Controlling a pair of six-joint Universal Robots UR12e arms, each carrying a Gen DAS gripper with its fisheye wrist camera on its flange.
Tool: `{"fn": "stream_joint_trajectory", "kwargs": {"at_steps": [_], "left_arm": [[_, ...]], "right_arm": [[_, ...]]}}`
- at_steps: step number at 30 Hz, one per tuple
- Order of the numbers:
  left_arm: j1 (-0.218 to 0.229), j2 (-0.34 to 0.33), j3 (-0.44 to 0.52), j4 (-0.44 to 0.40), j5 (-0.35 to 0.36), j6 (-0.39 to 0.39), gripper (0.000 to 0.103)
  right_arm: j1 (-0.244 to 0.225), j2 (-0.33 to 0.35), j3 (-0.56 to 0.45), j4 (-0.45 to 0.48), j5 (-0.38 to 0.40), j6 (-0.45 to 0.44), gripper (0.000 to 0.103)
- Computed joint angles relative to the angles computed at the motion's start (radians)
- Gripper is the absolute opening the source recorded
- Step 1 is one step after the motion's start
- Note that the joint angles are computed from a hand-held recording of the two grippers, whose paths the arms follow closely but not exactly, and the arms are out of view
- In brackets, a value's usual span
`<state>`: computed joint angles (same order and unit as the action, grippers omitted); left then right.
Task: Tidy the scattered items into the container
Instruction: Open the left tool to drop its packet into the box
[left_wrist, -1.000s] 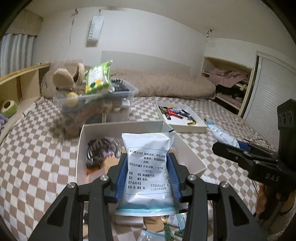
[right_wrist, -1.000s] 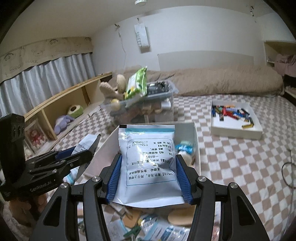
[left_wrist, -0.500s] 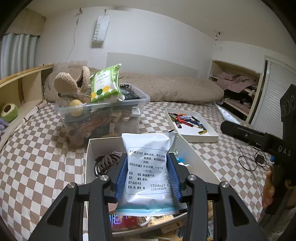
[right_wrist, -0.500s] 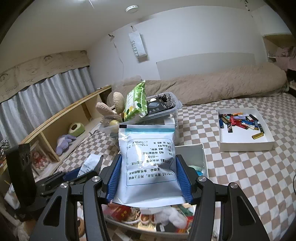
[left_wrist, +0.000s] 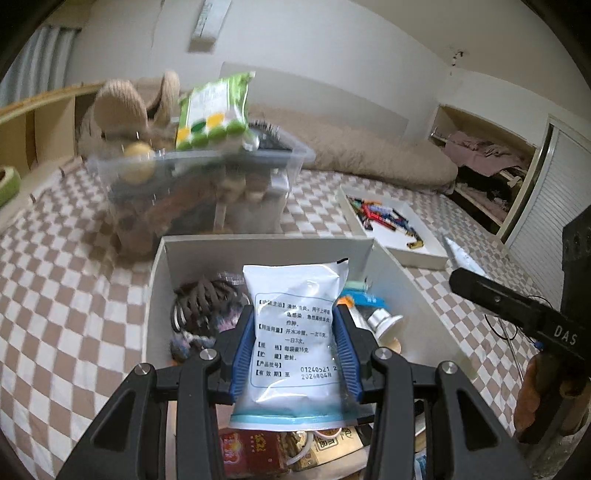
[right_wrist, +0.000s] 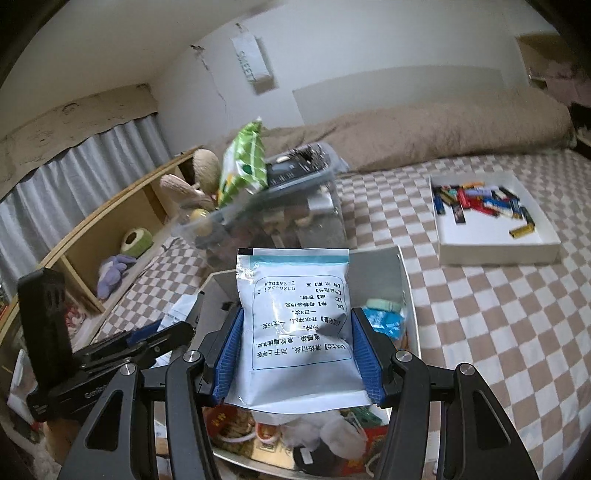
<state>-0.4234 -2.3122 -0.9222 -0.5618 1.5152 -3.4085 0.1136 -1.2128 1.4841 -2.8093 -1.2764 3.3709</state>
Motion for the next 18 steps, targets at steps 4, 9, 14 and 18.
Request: {"fn": "stream_joint_trajectory", "kwargs": {"at_steps": [4, 9, 14, 18], "left_arm": [[-0.002, -0.012, 0.009, -0.031, -0.004, -0.009, 0.042], [-0.013, -0.020, 0.020, -0.070, 0.053, -0.004, 0.051], [-0.012, -0.016, 0.009, -0.083, 0.036, -0.006, 0.060], [-0.013, -0.008, -0.005, -0.073, 0.048, -0.005, 0.067]], "right_arm": [[-0.007, 0.002, 0.006, 0.007, 0.006, 0.014, 0.057], [-0.009, 0.002, 0.010, 0.015, 0.013, 0.017, 0.057], [-0.006, 0.007, 0.007, 0.036, 0.017, 0.005, 0.057], [-0.004, 0.009, 0.008, 0.058, 0.018, -0.009, 0.057]]}}
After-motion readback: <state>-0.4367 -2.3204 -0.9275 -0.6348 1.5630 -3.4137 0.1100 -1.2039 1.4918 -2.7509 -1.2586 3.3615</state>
